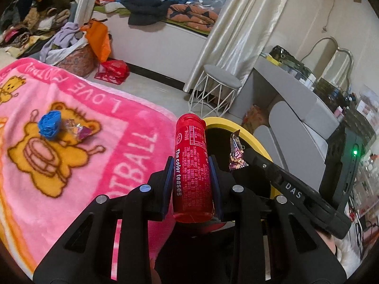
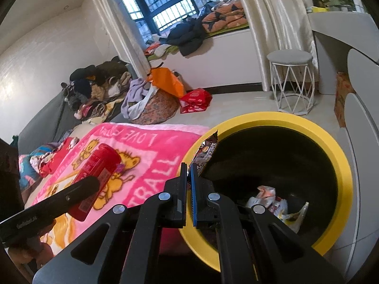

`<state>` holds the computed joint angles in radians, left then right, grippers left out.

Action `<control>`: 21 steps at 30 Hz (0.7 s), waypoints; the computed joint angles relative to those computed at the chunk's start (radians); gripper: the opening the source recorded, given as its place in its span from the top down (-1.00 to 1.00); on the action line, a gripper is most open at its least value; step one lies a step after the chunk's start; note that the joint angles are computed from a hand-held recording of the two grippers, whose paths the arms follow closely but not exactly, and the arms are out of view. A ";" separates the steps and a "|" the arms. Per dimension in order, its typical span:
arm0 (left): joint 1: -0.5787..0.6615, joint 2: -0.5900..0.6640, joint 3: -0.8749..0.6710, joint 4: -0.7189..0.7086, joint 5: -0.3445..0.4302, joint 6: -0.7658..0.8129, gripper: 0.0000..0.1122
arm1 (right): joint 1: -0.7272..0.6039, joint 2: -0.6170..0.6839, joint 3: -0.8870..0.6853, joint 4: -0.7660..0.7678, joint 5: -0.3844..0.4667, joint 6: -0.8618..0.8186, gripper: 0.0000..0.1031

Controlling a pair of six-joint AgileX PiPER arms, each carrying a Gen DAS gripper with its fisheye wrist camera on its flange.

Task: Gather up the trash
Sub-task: 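Carry the red can and chocolate wrapper with both tools over the yellow bin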

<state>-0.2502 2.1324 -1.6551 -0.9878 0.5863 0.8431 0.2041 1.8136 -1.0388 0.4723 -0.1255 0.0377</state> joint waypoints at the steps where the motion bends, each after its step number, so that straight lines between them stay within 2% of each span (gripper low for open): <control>1: -0.005 0.000 0.000 0.003 -0.001 0.000 0.60 | -0.003 -0.003 0.004 0.000 -0.002 0.002 0.94; 7: -0.029 0.008 -0.014 0.018 0.001 -0.007 0.60 | -0.029 -0.019 0.037 -0.021 -0.021 0.037 0.94; 14: -0.062 0.024 -0.039 0.050 0.002 -0.023 0.60 | -0.055 -0.012 0.044 0.124 -0.023 -0.112 0.94; 21: -0.092 0.043 -0.067 0.072 0.006 -0.041 0.60 | -0.103 -0.007 0.070 -0.078 -0.034 0.111 0.94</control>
<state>-0.3419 2.1751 -1.7225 -0.9156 0.5924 0.8025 0.1014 1.8071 -0.9688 0.3941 -0.1594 0.1492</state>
